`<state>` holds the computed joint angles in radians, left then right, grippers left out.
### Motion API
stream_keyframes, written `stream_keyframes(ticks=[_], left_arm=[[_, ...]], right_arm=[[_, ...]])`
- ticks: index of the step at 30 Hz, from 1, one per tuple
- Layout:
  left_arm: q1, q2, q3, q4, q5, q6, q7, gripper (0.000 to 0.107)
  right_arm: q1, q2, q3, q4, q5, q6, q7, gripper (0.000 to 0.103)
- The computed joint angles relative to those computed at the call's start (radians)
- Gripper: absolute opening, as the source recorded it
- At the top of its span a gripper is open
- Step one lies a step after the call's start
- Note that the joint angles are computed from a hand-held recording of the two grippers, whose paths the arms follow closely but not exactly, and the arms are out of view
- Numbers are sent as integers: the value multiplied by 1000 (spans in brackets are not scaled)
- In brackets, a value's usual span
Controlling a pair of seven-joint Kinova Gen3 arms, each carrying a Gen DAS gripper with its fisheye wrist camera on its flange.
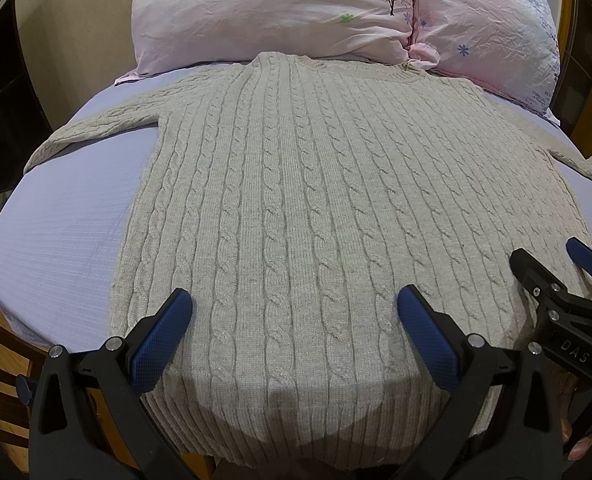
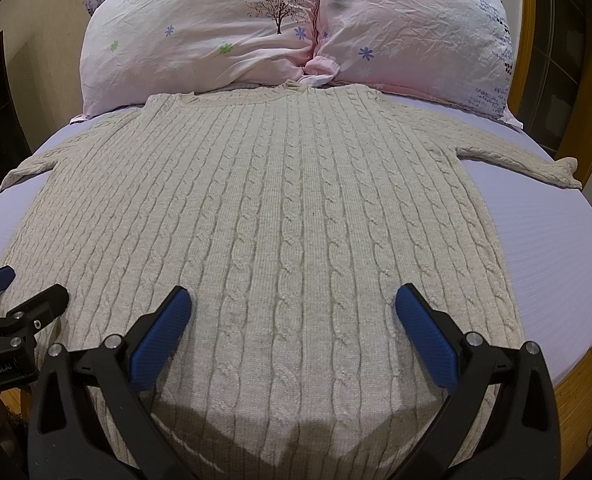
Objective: Fold small clothes
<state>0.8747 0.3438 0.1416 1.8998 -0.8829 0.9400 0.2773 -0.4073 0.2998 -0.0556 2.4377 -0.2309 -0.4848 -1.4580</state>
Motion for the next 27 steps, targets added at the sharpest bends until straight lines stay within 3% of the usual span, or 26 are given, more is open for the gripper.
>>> stream_keyframes(ticks=[27], left_arm=[[1, 1, 0, 1, -5, 2, 4, 102]], right_arm=[[-23, 6, 1, 11, -28, -22, 9, 101]])
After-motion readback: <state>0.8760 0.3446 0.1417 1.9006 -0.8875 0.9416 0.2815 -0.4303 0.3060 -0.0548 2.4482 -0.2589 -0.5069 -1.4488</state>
